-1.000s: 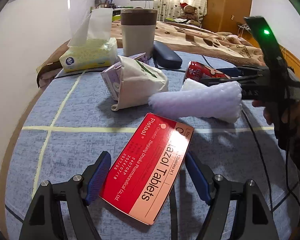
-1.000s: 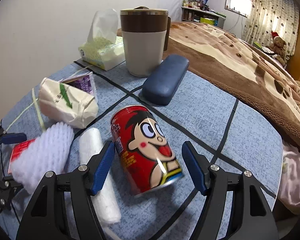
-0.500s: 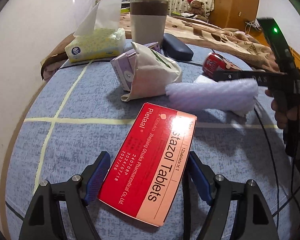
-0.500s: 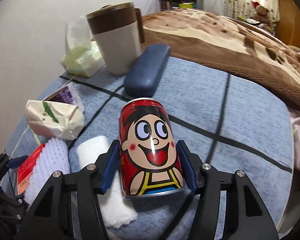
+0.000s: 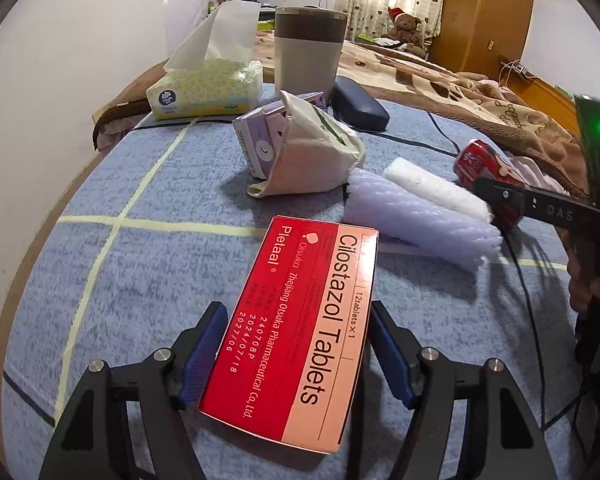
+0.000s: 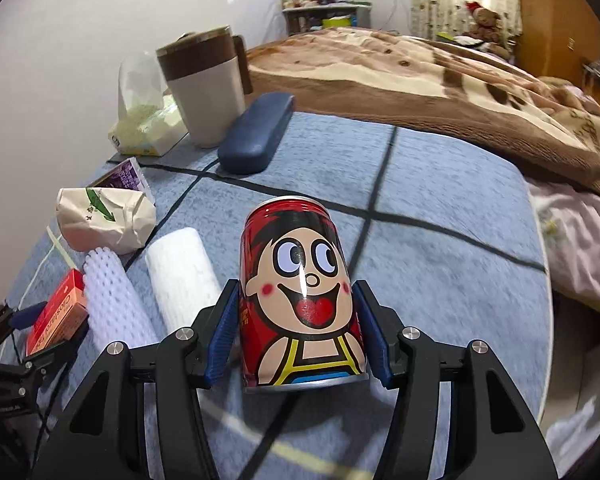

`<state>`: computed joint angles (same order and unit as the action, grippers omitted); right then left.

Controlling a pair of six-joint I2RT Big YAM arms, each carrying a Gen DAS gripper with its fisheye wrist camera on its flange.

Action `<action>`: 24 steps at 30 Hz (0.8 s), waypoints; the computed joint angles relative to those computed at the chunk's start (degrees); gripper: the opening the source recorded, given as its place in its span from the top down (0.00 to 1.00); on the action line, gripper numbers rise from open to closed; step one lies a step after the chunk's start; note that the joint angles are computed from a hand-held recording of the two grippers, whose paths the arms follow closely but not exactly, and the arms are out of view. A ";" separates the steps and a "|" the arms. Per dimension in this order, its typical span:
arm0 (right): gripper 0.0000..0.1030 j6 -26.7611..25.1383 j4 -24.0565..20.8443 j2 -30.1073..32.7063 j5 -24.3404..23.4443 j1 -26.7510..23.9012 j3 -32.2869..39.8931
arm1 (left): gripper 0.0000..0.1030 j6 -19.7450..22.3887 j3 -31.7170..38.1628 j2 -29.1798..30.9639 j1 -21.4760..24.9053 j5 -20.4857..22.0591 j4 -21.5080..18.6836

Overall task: Collect trash
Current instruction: 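Grasp the red Cilostazol Tablets box with the left tool while the right tool grasps the red cartoon can, then carry the box and can over the wastebasket and open both tools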

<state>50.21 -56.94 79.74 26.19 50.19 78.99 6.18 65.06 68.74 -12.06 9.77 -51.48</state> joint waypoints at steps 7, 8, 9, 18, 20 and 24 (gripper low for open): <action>0.45 4.20 -0.64 -3.92 4.67 3.81 -1.82 | 0.31 -1.51 -1.88 -4.55 -1.43 0.76 -0.24; 0.45 4.84 -0.57 -4.67 5.30 4.47 -2.09 | 0.31 -1.75 -2.10 -5.36 -1.68 1.04 -0.23; 0.45 5.29 -0.44 -5.29 6.01 5.11 -2.35 | 0.31 -1.85 -2.29 -6.08 -1.94 1.41 -0.24; 0.45 12.39 -4.79 -9.34 14.25 11.87 -3.17 | 0.31 -3.66 -3.22 -12.48 -6.20 1.71 -1.09; 0.45 14.82 -6.47 -10.16 15.95 13.38 -3.27 | 0.31 -4.24 -3.32 -13.98 -7.32 1.78 -1.03; 0.45 20.33 -11.06 -11.44 20.34 16.66 -3.19 | 0.31 -4.98 -3.31 -16.25 -9.66 1.70 -1.01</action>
<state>70.54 -68.00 68.31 46.53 66.85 75.80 1.20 61.75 52.49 -21.72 11.48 -52.48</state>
